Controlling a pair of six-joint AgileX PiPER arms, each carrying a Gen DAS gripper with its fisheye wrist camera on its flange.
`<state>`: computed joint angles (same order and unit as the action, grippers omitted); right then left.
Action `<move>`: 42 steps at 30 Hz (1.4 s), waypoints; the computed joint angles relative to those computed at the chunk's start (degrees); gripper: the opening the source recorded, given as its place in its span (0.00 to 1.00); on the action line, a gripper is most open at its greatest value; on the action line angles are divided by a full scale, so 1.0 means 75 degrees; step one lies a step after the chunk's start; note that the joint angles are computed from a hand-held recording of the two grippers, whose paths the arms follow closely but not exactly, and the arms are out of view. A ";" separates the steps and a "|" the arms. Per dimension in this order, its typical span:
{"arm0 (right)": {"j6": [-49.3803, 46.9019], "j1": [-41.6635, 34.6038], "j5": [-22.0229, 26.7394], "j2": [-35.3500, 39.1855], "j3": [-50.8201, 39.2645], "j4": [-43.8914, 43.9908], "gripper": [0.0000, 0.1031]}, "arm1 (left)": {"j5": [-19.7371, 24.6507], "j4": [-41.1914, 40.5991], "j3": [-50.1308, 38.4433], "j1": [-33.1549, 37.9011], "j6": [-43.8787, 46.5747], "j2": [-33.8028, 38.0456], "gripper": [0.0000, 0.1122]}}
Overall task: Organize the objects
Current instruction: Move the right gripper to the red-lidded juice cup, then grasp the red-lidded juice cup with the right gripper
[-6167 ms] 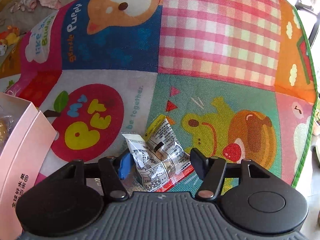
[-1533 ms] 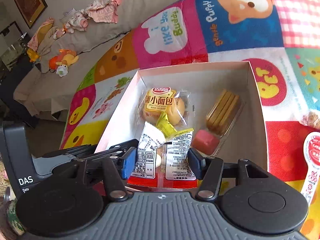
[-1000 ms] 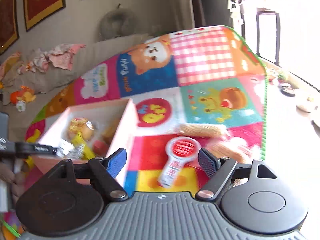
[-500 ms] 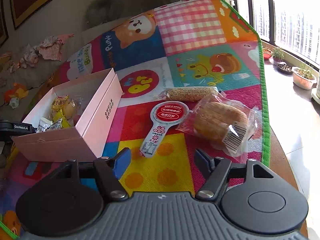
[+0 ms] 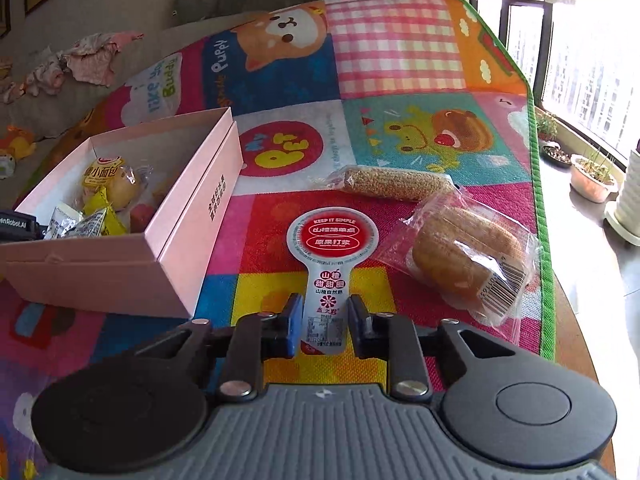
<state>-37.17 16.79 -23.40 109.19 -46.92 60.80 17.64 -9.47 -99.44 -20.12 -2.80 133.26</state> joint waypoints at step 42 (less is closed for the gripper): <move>0.0776 0.0455 -0.0536 0.0087 0.0421 -0.0220 0.96 | -0.0385 0.0687 0.0309 -0.0111 -0.0541 -0.0096 0.15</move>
<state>-31.35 20.20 -27.42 109.84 -43.76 59.15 14.75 -4.32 -97.13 -20.96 -6.86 132.54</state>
